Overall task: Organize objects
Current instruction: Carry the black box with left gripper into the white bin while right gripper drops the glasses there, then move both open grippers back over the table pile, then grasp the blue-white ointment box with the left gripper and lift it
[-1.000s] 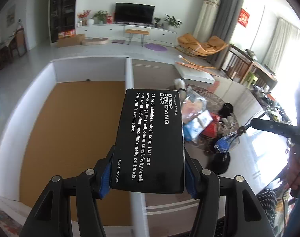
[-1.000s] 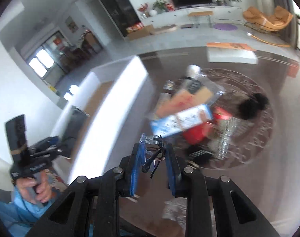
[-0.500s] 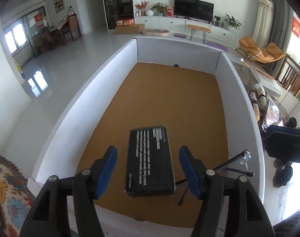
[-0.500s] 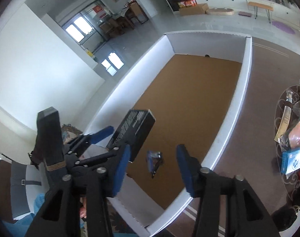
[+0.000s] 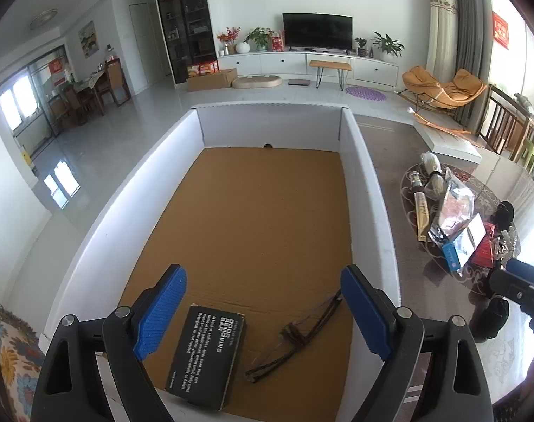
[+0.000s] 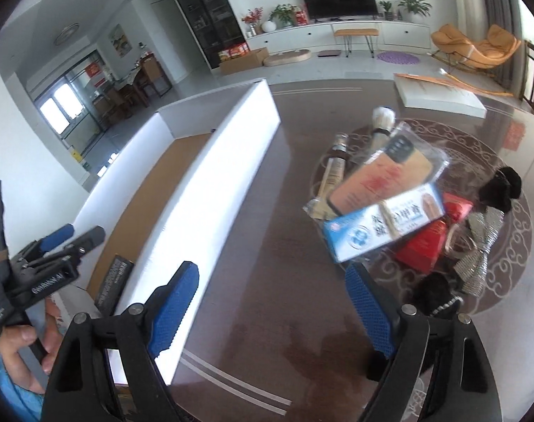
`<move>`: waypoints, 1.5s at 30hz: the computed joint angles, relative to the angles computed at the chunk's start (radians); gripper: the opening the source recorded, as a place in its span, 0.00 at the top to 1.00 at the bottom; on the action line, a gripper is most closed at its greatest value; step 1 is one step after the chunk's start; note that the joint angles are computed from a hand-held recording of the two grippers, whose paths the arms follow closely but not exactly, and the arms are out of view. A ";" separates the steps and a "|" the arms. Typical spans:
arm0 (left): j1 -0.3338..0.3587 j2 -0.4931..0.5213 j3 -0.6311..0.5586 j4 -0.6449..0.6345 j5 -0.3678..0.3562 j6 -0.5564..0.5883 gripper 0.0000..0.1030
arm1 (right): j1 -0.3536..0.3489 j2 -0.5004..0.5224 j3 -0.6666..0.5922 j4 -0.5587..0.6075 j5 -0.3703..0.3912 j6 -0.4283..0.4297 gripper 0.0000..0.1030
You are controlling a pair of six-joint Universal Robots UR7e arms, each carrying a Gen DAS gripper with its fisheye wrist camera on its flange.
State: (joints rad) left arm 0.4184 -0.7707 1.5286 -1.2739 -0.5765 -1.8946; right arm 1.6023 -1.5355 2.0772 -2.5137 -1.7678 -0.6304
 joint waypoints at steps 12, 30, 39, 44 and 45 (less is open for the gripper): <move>-0.024 0.175 -0.036 -0.749 -0.087 0.658 0.10 | -0.243 -0.073 0.127 -0.322 -0.205 -0.131 0.17; 0.083 0.338 -0.121 -0.753 -0.209 0.653 0.10 | -0.313 0.006 0.145 -0.549 -0.120 -0.210 0.01; 0.095 0.383 -0.195 -0.666 -0.188 0.639 0.10 | -0.327 -0.009 0.159 -0.559 -0.099 -0.214 0.00; 0.109 0.389 -0.239 -0.663 -0.165 0.663 0.10 | -0.321 -0.001 0.164 -0.582 -0.114 -0.226 0.00; 0.110 0.393 -0.254 -0.662 -0.153 0.677 0.10 | -0.321 -0.001 0.165 -0.583 -0.114 -0.226 0.00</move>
State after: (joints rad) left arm 0.5283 -0.3773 1.2745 -1.9357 -0.7299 -1.2177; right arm 1.2813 -1.5363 2.2422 -3.0969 -1.8815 -0.8565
